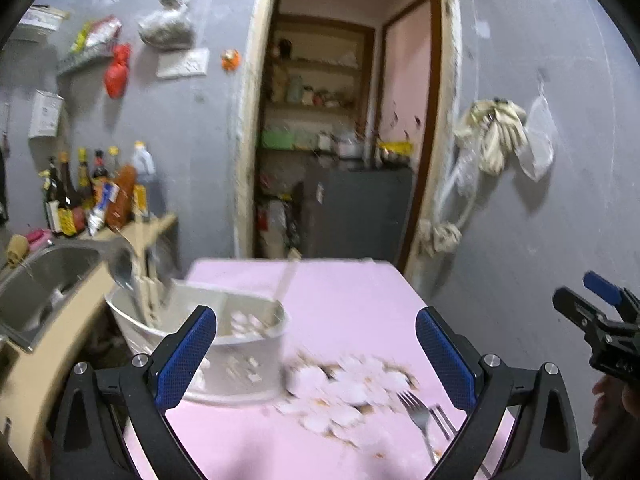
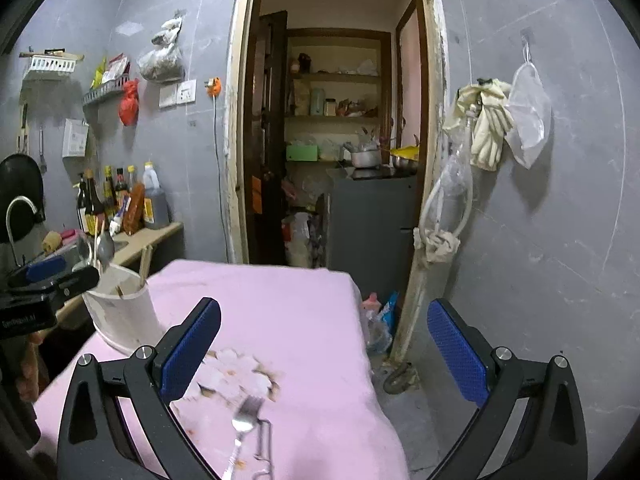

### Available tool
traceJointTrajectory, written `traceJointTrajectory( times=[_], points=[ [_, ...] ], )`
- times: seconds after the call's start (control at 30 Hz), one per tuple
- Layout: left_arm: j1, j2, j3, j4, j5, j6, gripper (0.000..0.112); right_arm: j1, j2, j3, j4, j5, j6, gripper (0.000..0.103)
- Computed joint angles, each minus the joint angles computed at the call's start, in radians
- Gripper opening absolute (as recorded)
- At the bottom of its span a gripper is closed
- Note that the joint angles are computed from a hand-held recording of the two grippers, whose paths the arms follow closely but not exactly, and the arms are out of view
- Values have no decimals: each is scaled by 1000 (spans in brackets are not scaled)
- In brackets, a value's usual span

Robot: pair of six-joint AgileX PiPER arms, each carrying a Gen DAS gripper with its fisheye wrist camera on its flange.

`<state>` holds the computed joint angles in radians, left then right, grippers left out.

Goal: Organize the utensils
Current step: 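Move both open tools down to the steel fork and metal peeler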

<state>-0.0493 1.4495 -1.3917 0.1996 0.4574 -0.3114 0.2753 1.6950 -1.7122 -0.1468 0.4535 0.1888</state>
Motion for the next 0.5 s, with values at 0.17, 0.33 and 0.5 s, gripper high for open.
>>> traceJointTrajectory(
  times=[0.17, 0.33, 0.5],
  points=[
    [-30, 54, 22, -119, 43, 77, 101, -64, 24, 62, 225, 4, -198, 101],
    [-39, 97, 54, -190, 58, 121, 101, -105, 58, 149, 444, 10, -423, 101],
    [15, 166, 40, -404, 122, 279, 100, -121, 124, 157, 642, 83, -628, 96]
  ],
)
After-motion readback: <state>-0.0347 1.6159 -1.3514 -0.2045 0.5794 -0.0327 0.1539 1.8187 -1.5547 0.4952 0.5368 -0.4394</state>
